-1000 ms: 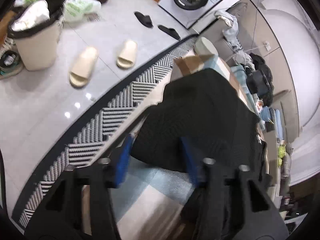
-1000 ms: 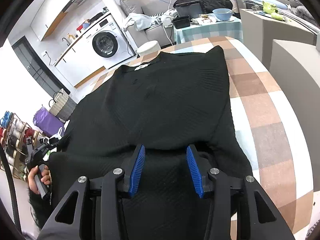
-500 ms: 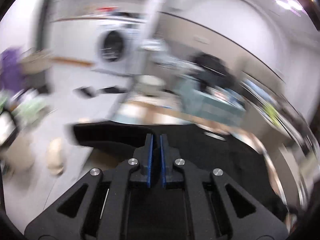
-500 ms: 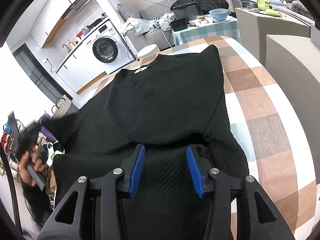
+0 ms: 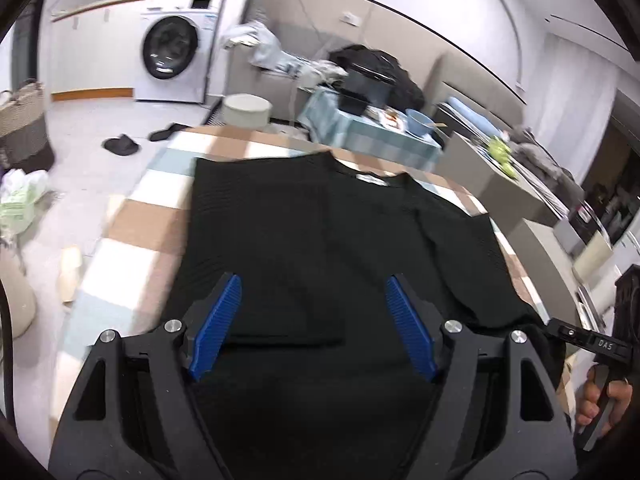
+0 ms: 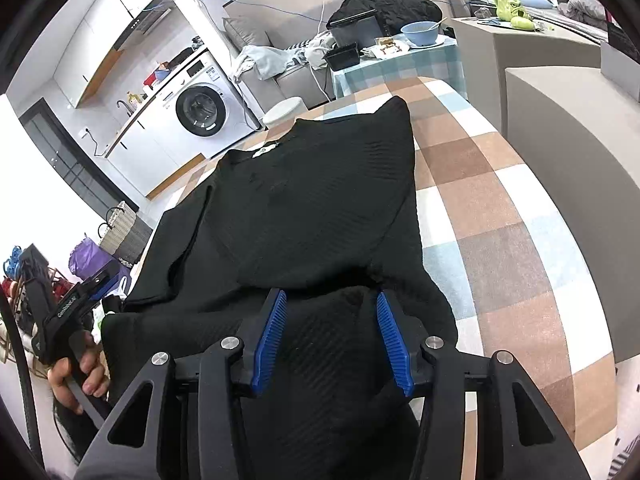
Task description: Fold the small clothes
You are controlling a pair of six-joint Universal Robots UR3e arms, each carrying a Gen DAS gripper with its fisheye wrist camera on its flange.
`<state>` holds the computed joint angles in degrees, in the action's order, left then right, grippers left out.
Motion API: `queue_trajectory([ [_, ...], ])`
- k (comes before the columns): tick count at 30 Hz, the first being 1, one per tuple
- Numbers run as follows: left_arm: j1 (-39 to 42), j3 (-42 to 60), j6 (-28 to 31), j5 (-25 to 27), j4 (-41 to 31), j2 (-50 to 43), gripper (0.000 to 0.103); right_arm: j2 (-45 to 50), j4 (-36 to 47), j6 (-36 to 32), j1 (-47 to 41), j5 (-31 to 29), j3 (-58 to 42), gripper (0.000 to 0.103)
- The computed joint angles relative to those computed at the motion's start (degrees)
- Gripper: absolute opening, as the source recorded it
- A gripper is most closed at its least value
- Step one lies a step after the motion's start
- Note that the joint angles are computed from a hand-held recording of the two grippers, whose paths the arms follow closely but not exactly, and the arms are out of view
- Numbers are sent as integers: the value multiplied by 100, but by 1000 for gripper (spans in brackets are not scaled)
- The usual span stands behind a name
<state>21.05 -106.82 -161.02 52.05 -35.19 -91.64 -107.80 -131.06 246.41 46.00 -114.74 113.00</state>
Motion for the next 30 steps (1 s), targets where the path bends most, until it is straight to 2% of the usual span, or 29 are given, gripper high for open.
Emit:
queue_trajectory([
  [1,249,-324,145,-37,91,227,73,-15,8,-14,-7,14,1,48],
  [2,736,-790,659,-94,-95,694,73,-50,21,-27,-3,8,9,48],
  [4,1174,-1136,935,-165,-168,1113,74,-180,206,-25,48,-62,-1,48],
  [5,1402,-1253,1040,-153,-241,1300,79,-276,368,3,125,-151,-27,49],
  [8,2168,-1700,1527,-287,-618,1935,82,-541,1124,472,590,-650,-179,61],
  [10,2585,-1992,1847,-278,-910,2304,82,-755,1402,737,805,-657,-108,65],
  [13,3194,-2263,2454,-419,-1614,2738,82,-951,914,872,963,-302,338,65],
  [17,3697,-2504,3075,-457,-2203,2998,82,-673,-20,371,691,460,711,63],
  [19,3838,-2684,3264,-418,-2156,3066,82,-453,-21,70,572,605,592,40],
  [20,3886,-2689,3389,-390,-2216,3049,82,-381,43,-115,551,571,514,15],
  [21,3922,-2736,3409,-380,-2173,3037,82,-396,-26,-267,574,410,542,5],
  [23,3960,-2791,3409,-369,-2143,3033,82,-723,82,-74,537,-69,717,5],
  [25,3852,-2793,3286,-349,-2011,2922,82,-1272,998,438,224,-363,797,5],
  [26,3805,-2773,3238,-285,-1957,2855,82,-1518,1301,485,6,-247,852,10],
  [28,3498,-2713,2935,-89,-1668,2681,82,-2118,1156,347,-289,89,1259,15],
  [30,3338,-2665,2829,78,-1512,2496,82,-2346,828,353,-124,170,1532,52],
])
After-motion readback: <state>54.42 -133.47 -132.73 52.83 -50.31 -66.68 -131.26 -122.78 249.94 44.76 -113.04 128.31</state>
